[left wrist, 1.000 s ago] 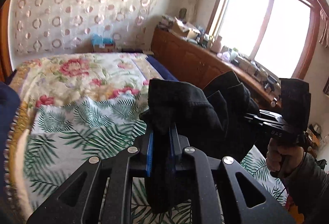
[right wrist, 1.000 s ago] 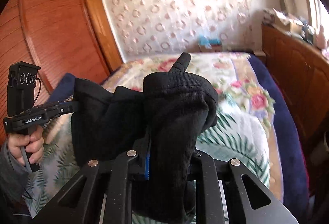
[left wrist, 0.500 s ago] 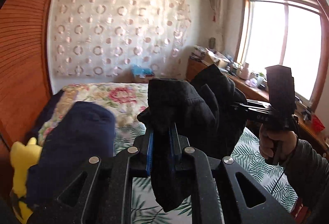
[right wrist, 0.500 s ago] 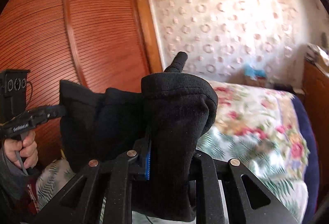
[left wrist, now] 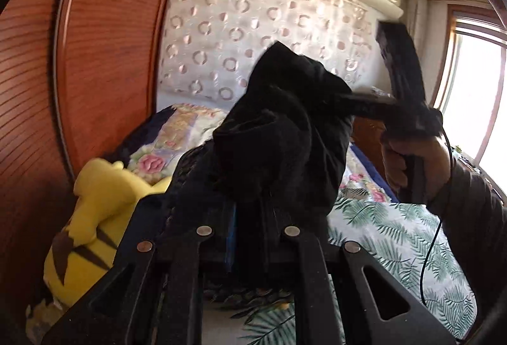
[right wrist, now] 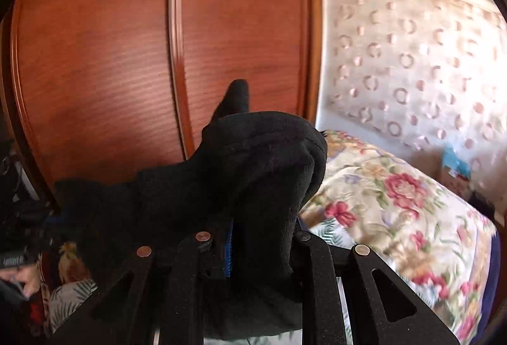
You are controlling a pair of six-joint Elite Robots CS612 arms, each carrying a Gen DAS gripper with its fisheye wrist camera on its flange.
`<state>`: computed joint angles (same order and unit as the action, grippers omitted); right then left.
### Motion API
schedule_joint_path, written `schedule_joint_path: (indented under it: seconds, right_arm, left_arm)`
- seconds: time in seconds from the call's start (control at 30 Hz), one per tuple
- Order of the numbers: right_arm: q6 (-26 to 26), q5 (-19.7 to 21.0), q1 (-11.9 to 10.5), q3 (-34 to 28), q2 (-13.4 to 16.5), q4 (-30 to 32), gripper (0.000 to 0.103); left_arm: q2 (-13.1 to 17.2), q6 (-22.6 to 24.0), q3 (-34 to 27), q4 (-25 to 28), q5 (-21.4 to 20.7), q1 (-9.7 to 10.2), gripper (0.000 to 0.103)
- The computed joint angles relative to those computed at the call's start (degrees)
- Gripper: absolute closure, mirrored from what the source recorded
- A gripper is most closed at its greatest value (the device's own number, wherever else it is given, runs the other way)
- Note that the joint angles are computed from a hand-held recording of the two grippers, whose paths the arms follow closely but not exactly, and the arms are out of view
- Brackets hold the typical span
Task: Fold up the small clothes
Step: 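Carry the shirt to the clothes stack and lower it on top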
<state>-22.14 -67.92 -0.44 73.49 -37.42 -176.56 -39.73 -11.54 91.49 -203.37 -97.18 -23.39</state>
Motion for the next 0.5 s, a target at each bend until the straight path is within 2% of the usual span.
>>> schedule_joint_path:
  seconds: [0.17, 0.27, 0.33, 0.4, 0.43, 0.5]
  right_arm:
    - [-1.27, -1.91, 1.51, -8.7, 4.61, 6.85, 0.082]
    - [0.66, -5.21, 2.13, -10.55, 5.56, 9.12, 0.071]
    - [3.39, -6.68, 1.9, -10.41, 5.53, 7.26, 0.06]
    - [4.71, -11.64, 2.23, -9.79, 5.55, 3.1, 0.059]
    - [4.77, -12.49, 2.24, -8.66, 5.24, 0.55, 0.059]
    - [4.74, -8.89, 1.48, -5.88, 4.05, -1.92, 0.059]
  left_arm:
    - [1.14, -2.67, 0.42, 0.65, 1.08, 0.45, 0.089]
    - [1.49, -3.08, -0.17, 2.09, 1.3, 0.62, 0.089]
    - [1.25, -3.11, -0.08, 2.17, 1.58, 0.49, 0.089]
    - [0.9, -2.51, 0.15, 2.63, 3.07, 0.11, 0.089]
    - [0.92, -2.2, 0.05, 2.6, 3.19, 0.11, 0.089]
    - [0.64, -1.78, 0.38, 2.78, 3.98, -0.13, 0.088]
